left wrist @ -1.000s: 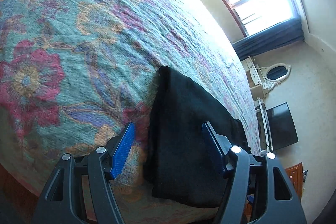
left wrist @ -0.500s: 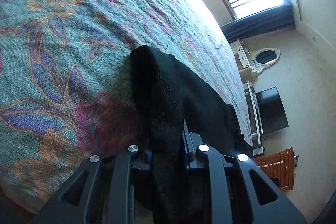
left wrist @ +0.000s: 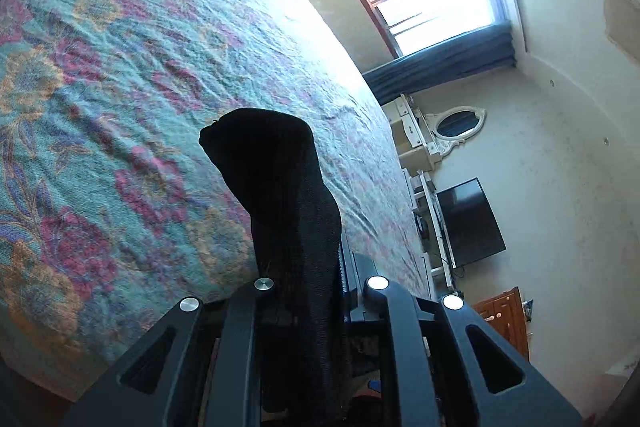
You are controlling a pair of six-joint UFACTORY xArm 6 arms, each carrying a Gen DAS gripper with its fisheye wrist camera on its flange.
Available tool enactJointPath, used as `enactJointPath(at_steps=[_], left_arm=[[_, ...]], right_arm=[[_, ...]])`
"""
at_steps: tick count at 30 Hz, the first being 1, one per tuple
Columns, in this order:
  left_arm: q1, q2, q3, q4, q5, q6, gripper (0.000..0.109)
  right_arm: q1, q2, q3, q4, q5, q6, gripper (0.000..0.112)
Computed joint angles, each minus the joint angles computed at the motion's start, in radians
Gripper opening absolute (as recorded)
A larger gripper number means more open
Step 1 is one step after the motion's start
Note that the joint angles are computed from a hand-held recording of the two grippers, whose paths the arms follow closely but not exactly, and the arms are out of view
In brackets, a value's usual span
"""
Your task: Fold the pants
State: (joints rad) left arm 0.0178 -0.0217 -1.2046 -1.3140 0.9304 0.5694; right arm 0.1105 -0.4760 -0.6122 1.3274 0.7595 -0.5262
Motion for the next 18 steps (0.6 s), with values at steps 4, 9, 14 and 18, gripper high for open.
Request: enactJointPath(at_steps=[4, 9, 14, 18], left_arm=[[-0.116, -0.024, -0.07, 0.078, -0.052, -0.072, 0.013], [-0.279, -0.026, -0.124, 0.148, -0.132, -0.128, 0.013], [-0.446, 0.059, -0.241, 0.281, -0.172, -0.187, 0.014], [-0.566, 0.16, -0.313, 0.39, -0.203, -0.254, 0.014]], right_arm=[[-0.036, -0.066, 0.039, 0.008, 0.02, 0.003, 0.066], [-0.11, -0.152, 0.095, 0.025, 0.058, 0.003, 0.066], [-0.208, -0.23, 0.147, 0.029, 0.103, 0.005, 0.066], [-0.278, -0.271, 0.176, 0.046, 0.132, 0.008, 0.066]])
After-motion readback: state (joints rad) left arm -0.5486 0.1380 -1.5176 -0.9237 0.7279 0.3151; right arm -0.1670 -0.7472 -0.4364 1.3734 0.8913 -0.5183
